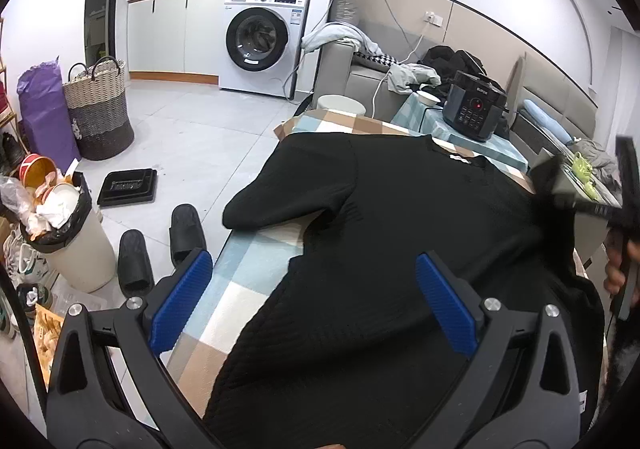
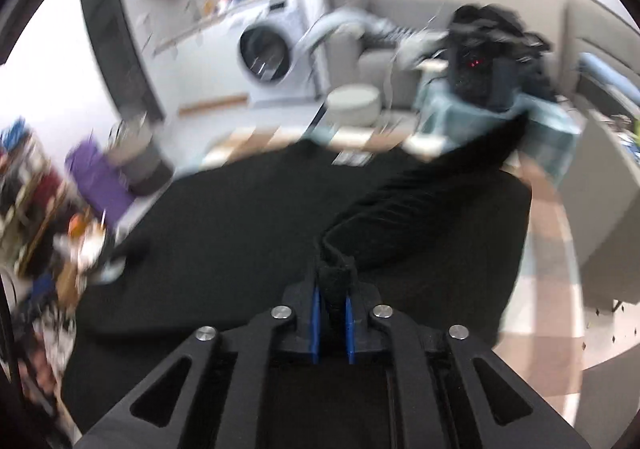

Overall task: Fold small clothes
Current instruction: 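Fold the held side toward the sweater's middle and open the right gripper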

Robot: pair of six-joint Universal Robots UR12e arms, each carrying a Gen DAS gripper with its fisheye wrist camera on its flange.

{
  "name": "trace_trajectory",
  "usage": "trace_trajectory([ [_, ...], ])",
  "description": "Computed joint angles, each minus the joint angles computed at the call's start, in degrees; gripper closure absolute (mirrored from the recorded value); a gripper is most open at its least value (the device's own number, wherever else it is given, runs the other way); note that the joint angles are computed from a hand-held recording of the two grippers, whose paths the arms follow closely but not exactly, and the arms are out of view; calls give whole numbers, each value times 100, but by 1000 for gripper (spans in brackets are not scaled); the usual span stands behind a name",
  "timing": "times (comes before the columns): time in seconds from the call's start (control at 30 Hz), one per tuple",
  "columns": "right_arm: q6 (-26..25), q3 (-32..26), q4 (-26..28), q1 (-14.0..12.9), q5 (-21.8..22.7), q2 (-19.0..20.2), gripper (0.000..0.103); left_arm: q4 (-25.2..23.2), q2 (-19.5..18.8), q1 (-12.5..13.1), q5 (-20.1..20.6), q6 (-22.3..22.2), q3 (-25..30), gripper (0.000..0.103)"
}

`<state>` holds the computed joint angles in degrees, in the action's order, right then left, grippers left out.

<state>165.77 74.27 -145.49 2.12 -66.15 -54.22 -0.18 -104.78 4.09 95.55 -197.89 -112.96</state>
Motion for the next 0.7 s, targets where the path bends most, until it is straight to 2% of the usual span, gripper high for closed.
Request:
trace_trajectory([
  [0.07, 15, 73, 58, -50, -32, -39, 79, 28, 31, 36, -20, -22, -51, 2],
  [0.2, 643, 472, -218, -281, -421, -256, 74, 98, 61, 70, -40, -49, -110, 2],
  [0.33, 1347, 691, 25, -463, -975, -360, 67, 126, 57, 88, -135, -101, -111, 2],
  [0.43, 1691, 665, 374, -598, -620, -295, 66, 119, 47, 61, -156, -83, -89, 2],
  [0.57, 1834, 569, 390, -647, -72, -130, 64, 79, 71, 16, -50, -33, -89, 2],
  [0.7, 1893, 364, 505, -608, -5, 29, 61, -33, 129, 24, 94, -141, -125, 2],
])
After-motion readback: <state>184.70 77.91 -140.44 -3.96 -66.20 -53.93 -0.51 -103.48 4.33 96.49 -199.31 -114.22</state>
